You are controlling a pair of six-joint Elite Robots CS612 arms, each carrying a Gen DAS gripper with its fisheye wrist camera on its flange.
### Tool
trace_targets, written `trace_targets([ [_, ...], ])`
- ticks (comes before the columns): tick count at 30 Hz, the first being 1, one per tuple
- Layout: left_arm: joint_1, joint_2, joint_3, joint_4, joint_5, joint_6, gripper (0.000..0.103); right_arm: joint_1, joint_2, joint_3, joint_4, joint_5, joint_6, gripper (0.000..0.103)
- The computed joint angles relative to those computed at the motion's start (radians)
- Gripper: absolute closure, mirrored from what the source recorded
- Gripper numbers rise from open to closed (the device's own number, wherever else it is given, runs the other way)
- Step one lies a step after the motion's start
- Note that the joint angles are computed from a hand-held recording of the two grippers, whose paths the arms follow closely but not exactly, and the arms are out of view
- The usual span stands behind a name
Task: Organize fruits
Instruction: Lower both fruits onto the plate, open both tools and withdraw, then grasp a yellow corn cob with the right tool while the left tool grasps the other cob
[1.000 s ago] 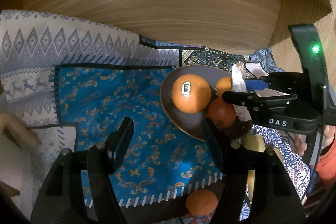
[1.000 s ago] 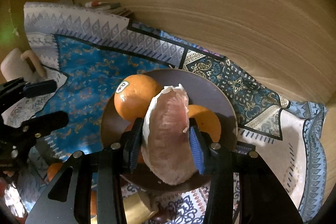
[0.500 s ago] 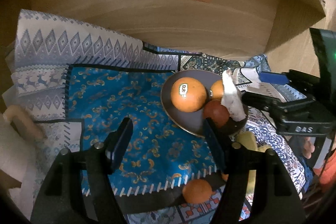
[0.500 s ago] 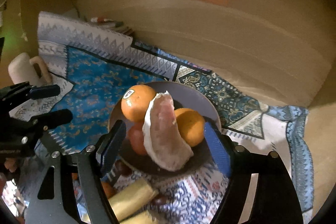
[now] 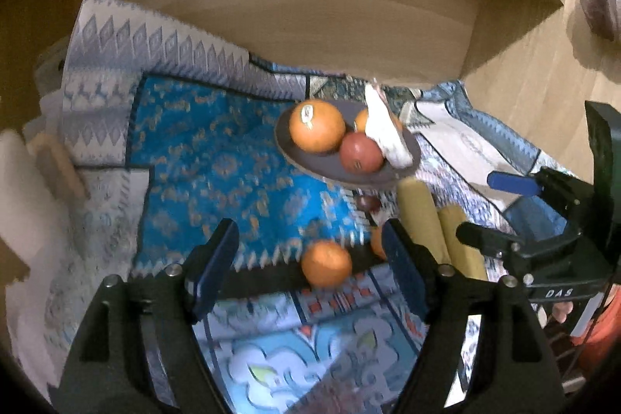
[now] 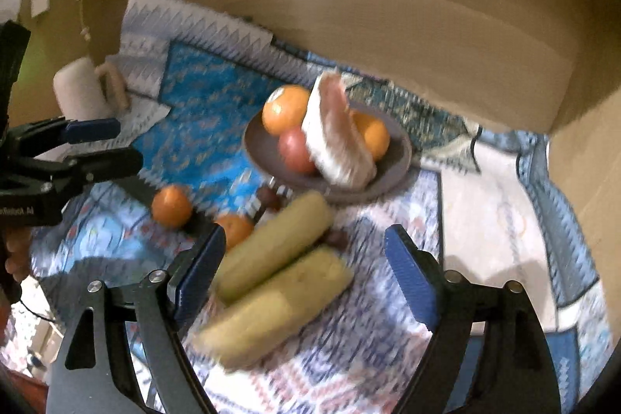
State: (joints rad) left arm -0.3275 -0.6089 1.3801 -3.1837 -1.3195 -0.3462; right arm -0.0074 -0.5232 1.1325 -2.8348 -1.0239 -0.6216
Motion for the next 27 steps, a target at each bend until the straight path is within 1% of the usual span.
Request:
trace_targets([
  [5,-0.013,-0.002,0.03,0.013,-0.006,-0.023,0.027,-0.005,-0.009,0.04,0.044,0.007,0.002,0.021],
  [6,-0.015,-0.003,0.035,0.014,-0.009,-0.027,0.027,-0.007,-0.009,0.049,0.034,0.013,0.014,0.021],
  [8,-0.02,-0.003,0.042,0.018,-0.011,-0.035,0.027,-0.01,-0.009,0.057,0.014,0.02,0.048,0.017],
  [11,-0.028,-0.003,0.047,0.022,-0.009,-0.039,0.027,-0.013,-0.012,0.056,0.051,0.04,0.059,0.017],
  [13,-0.031,-0.001,0.047,0.019,-0.01,-0.041,0.027,-0.012,-0.013,0.059,0.073,0.044,0.042,0.017],
  [15,-0.034,0.0,0.046,0.016,-0.011,-0.044,0.027,-0.008,-0.014,0.066,0.056,0.013,0.025,0.018],
  [16,-0.036,0.002,0.043,0.017,-0.012,-0.047,0.027,-0.009,-0.013,0.066,0.061,0.02,0.014,0.018],
  [17,-0.037,0.004,0.04,0.02,-0.016,-0.049,0.027,-0.012,-0.012,0.064,0.073,0.035,0.011,0.02],
  [18,-0.037,0.006,0.036,0.024,-0.02,-0.05,0.027,-0.016,-0.014,0.061,0.098,0.056,0.0,0.027],
  [19,-0.038,0.008,0.031,0.029,-0.026,-0.05,0.027,-0.02,-0.017,0.062,0.121,0.077,-0.021,0.037],
  [20,-0.038,0.01,0.027,0.032,-0.032,-0.048,0.027,-0.022,-0.021,0.068,0.119,0.081,-0.032,0.045],
  [21,-0.039,0.012,0.022,0.037,-0.038,-0.044,0.027,-0.023,-0.025,0.081,0.086,0.071,-0.034,0.048],
  [22,-0.04,0.015,0.014,0.042,-0.046,-0.037,0.027,-0.023,-0.03,0.097,0.041,0.054,-0.039,0.053],
  [23,-0.042,0.018,0.007,0.047,-0.053,-0.029,0.027,-0.024,-0.033,0.108,0.012,0.041,-0.045,0.057],
  [24,-0.044,0.021,0.0,0.053,-0.056,-0.024,0.027,-0.028,-0.035,0.114,0.002,0.038,-0.052,0.058],
  [27,-0.048,0.034,-0.029,0.077,-0.072,-0.005,0.027,-0.042,-0.038,0.113,0.007,0.04,-0.047,0.065],
])
